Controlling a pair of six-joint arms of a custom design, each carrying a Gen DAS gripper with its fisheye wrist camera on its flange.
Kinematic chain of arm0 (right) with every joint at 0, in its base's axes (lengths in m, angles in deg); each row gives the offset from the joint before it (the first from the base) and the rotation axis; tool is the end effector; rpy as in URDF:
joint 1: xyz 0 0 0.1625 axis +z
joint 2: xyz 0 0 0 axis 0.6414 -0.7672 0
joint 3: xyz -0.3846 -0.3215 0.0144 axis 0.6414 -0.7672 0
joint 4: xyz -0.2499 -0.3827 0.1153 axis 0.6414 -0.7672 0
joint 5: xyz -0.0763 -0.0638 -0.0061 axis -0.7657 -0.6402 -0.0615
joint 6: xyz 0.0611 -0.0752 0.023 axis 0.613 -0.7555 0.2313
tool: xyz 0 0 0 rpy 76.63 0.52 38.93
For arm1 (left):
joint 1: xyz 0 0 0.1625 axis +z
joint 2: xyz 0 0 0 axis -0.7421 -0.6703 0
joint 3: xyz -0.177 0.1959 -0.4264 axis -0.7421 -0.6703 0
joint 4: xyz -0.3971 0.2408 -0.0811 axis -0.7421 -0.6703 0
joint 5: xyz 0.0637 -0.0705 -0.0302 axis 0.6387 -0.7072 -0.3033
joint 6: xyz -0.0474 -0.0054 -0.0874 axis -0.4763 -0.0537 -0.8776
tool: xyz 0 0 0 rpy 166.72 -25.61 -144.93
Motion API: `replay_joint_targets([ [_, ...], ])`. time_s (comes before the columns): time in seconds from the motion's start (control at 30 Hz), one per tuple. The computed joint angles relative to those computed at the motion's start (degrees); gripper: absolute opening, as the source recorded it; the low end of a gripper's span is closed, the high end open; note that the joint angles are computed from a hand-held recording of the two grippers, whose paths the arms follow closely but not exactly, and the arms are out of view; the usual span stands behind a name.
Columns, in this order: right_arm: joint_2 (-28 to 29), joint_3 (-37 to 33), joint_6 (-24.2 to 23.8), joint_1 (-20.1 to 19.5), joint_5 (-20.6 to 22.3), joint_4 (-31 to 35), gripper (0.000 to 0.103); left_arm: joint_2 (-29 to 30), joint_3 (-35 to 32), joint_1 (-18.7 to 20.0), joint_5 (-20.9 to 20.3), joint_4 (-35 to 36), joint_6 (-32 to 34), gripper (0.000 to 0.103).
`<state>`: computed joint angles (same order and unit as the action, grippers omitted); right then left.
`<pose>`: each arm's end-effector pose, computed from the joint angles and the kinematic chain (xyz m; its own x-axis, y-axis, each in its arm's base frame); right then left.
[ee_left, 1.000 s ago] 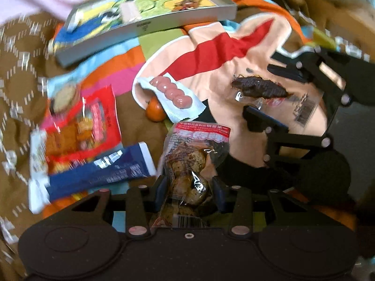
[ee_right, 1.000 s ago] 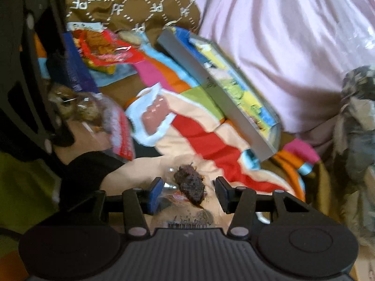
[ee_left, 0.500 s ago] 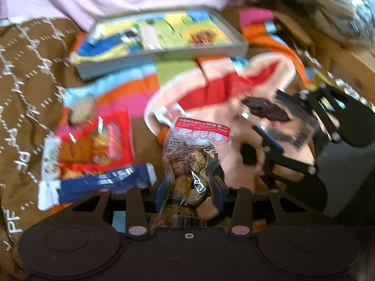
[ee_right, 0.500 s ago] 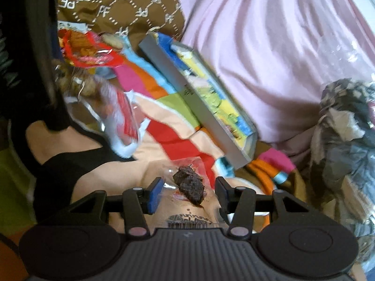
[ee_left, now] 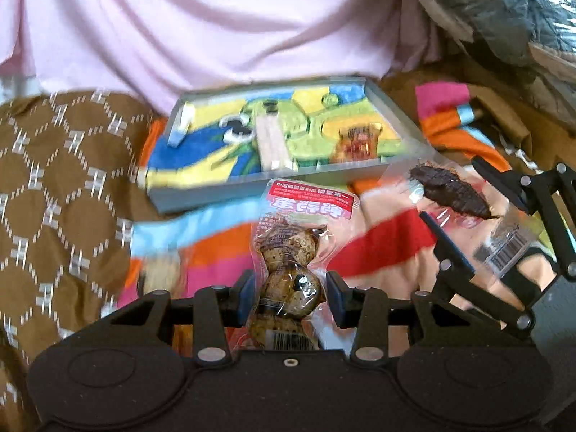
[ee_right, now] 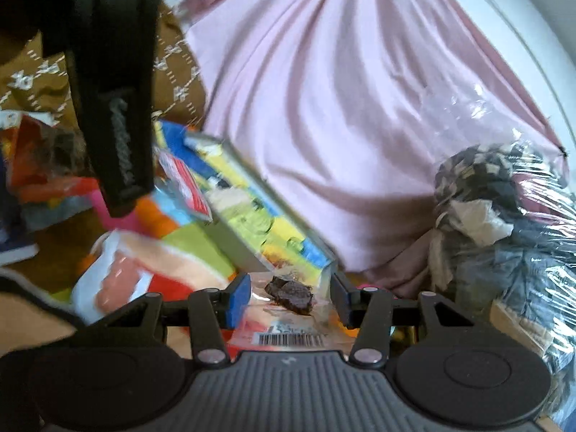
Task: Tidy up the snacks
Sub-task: 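Carry the egg bag in the left tool and jerky pack in the right tool over the grey tray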
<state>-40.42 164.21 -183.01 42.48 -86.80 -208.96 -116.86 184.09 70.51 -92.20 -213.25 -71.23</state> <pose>0.1160 -0.3524 0.1557 0.1041 -0.1238 0.9868 -0.9820 -0.1699 0.0823 -0.3225 -0.3763 0.0804 -0.7093 -0.0488 -0.7032 0.5356 0.6112 -0.5827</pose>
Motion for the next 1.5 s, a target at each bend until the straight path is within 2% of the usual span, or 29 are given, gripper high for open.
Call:
replay_joint_targets([
  [0.07, 0.25, -1.71, 0.37, 0.23, 1.17, 0.22, 0.053, 0.81, -0.83, 1.01, 1.02, -2.74, 2.33, 0.044],
  [0.23, 0.69, -4.49, -2.14, -0.24, 1.21, 3.2, 0.053, 2.84, -2.33, 3.2, 2.88, -8.22, 6.08, 0.044],
  [0.33, 1.49, -5.48, -3.37, -1.24, 4.46, 2.31, 0.053, 3.84, -2.78, 4.4, 3.7, -12.91, 8.66, 0.044],
  [0.43, 1.92, -6.98, -1.87, -1.19, 7.52, 1.66, 0.053, 5.01, -3.88, 5.89, 5.22, -17.87, 11.98, 0.044],
  [0.63, 1.98, -12.28, -1.89, 0.19, 10.2, 4.5, 0.053, 9.1, -8.82, 9.69, 8.37, -33.7, 26.03, 0.044],
  [0.8, 2.26, -16.95, 0.17, 1.76, 7.55, 8.34, 0.053, 14.92, -15.83, 13.36, 8.99, -49.8, 40.95, 0.045],
  [0.9, 2.77, -19.56, 3.12, 2.53, 4.77, 9.67, 0.053, 17.29, -19.23, 15.2, 7.07, -57.08, 46.31, 0.045],
  [0.97, 2.63, -21.53, 6.79, 3.9, 1.24, 11.49, 0.054, 18.41, -20.91, 15.99, 5.83, -59.9, 48.22, 0.045],
  [1.07, 1.89, -23.17, 11.82, 4.94, -1.53, 14.27, 0.054, 19.81, -23.01, 16.95, 4.47, -61.48, 51.08, 0.045],
  [1.17, 0.63, -24.02, 16.61, 5.52, -4.75, 18.5, 0.054, 20.86, -24.74, 17.59, 3.98, -59.4, 51.51, 0.045],
  [1.3, -2.06, -23.63, 24.77, 5.42, -7.45, 24.74, 0.054, 20.56, -26.05, 18.89, 2.03, -51.49, 44.73, 0.045],
  [1.37, -2.84, -23.69, 27.24, 5.47, -8.69, 26.16, 0.054, 20.76, -26.68, 19.35, 1.67, -49.14, 42.05, 0.046],
  [1.5, -4.46, -23.54, 30.36, 5.25, -9.99, 29.63, 0.054, 23.01, -28.87, 19.43, 3.15, -51.2, 46.55, 0.047],
])
